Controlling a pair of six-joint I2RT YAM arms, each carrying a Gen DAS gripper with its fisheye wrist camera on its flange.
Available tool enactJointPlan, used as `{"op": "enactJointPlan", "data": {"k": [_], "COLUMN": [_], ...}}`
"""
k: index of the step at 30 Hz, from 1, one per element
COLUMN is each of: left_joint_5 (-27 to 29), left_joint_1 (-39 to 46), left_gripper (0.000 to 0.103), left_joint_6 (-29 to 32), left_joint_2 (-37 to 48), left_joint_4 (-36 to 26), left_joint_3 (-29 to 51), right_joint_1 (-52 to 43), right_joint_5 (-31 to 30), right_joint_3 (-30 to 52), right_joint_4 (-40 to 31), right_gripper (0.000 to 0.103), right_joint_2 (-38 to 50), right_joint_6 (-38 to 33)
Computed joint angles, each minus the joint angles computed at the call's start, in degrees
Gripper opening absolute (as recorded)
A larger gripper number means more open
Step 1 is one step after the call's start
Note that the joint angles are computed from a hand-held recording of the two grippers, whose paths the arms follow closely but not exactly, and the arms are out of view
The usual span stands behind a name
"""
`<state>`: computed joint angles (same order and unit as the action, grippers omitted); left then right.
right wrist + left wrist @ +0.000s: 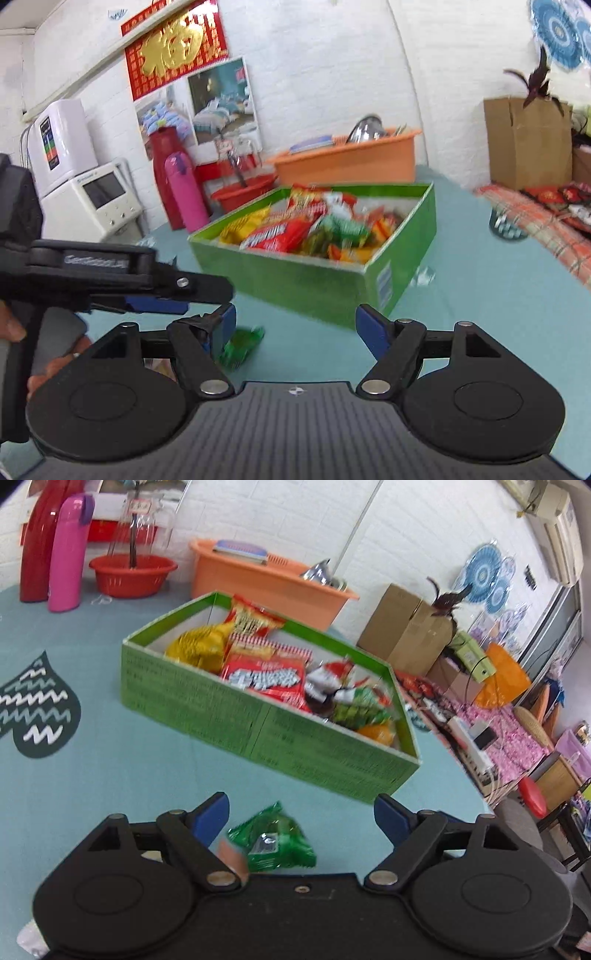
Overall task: Organize snacks
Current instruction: 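Grasp the small green snack bag with the left tool while the right tool grasps it too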
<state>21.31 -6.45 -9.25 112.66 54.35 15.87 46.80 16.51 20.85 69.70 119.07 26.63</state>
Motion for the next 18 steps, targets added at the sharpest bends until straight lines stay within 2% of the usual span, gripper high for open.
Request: {"op": "enactJointPlan", "data": {"k": [5,6,7,12,14,15,18], "left_joint_5": [-1.1,-0.5,0.0,4.3,5.1,5.4,5.7], "left_joint_1": [-1.1,-1.0,-0.9,-0.3,-0.5,-0.4,-1.1], "left_gripper": [0.103,0.083,0.068,0.067,0.073,0.08,0.081], "left_joint_6": [1.0,1.5,2.0,3.0,2.2,2.1,1.4], "left_joint_2": [5.0,5.4,5.9,4.7,4.0,3.9,3.8], "left_joint_4": [-3.0,-4.5,-5.4,-6.6,-5.6,-5.1,-5.2], "left_joint_3": [4.2,5.1,5.5,4.0,2.9,2.7,2.7], "right_joint_1": [1.6,1.8,2.1,2.1,1.8,1.7,1.9], "right_joint_5": [-1.9,-2.5,-2.9,-6.1,-7.1,-7.5,-7.6], "right_joint_3": [1.4,2.0,2.4,5.7,7.1,7.7,9.1], "right_joint_4": [-2.2,-2.9,-3.1,-5.7,-7.3,-8.1,-9.4], "right_gripper": [0.103,0.103,0.103,0.103,0.103,0.103,0.1], "right_joint_2": [2.5,2.7,3.2,4.9,5.2,5.3,5.7], "right_joint_6": [2.4,2.4,2.3,2.4,2.5,2.6,2.3]}}
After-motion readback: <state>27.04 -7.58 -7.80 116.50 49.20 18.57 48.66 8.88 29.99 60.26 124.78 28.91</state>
